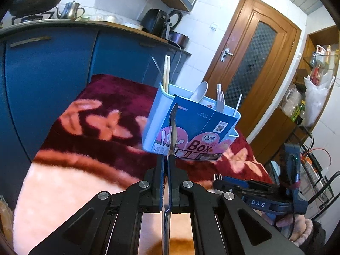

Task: Organize utensils
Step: 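Lift the knife and fork and lower them into the blue box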

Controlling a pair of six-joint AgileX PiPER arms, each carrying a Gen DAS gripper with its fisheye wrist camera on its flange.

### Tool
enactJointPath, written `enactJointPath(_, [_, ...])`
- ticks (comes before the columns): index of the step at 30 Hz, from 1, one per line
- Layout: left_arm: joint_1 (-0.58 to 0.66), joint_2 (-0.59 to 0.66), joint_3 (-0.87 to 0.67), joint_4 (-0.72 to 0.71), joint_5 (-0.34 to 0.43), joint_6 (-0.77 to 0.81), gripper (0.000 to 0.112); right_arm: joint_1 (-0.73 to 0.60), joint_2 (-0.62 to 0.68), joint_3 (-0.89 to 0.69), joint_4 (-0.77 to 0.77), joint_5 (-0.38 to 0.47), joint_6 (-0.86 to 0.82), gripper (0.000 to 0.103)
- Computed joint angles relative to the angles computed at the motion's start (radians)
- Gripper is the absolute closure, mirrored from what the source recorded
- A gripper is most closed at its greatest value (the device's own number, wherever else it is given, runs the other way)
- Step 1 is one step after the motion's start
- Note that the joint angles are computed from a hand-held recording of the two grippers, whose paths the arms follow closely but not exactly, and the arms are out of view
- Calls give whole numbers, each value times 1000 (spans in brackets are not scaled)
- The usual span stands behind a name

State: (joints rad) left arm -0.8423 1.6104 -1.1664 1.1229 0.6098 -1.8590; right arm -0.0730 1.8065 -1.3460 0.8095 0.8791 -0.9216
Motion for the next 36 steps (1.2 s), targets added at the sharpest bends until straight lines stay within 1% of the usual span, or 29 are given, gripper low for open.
enactJointPath(1, [-1,-2,1,4,0,-4,110,1,8,-11,2,9,1,60])
enactJointPath(2, [-3,-4,4,9,2,-10,110,0,12,-16,6,13,0,68])
enactJointPath(3, [-5,-5,4,13,4,-15,110,-3,20,-23,14,25,-1,72])
enactJointPath(4, [-6,-6,5,17,3,-18,110,-7,25,-28,24,37,-5,81])
enactJointPath(5, [-6,-8,6,18,3,-19,110,-21,36,-36,52,68,-16,90])
enactJointPath(6, [-7,-10,7,22,4,-25,110,-32,40,-35,78,89,-27,92])
enactJointPath(8, [-11,-16,11,35,8,-39,110,-46,24,-12,112,95,-66,98])
enactJointPath(11, [-16,-24,14,57,16,-57,110,-52,-41,56,165,65,-130,100])
enactJointPath(15, [-25,-31,7,93,28,-73,110,-79,-148,144,258,42,-216,100])
enactJointPath(17, [-34,-31,-3,119,41,-79,110,-89,-211,201,319,11,-290,100])
enactJointPath(18, [-38,-31,-10,135,48,-82,110,-86,-248,235,354,-19,-331,100])
enactJointPath(22, [-40,-23,-51,152,71,-58,110,-96,-338,306,440,-69,-424,100])
enactJointPath(30, [-16,-1,-136,244,99,-48,110,-119,-390,344,558,-105,-485,101])
enactJointPath(36, [24,45,-238,326,110,-56,110,-141,-401,348,632,-133,-535,100])
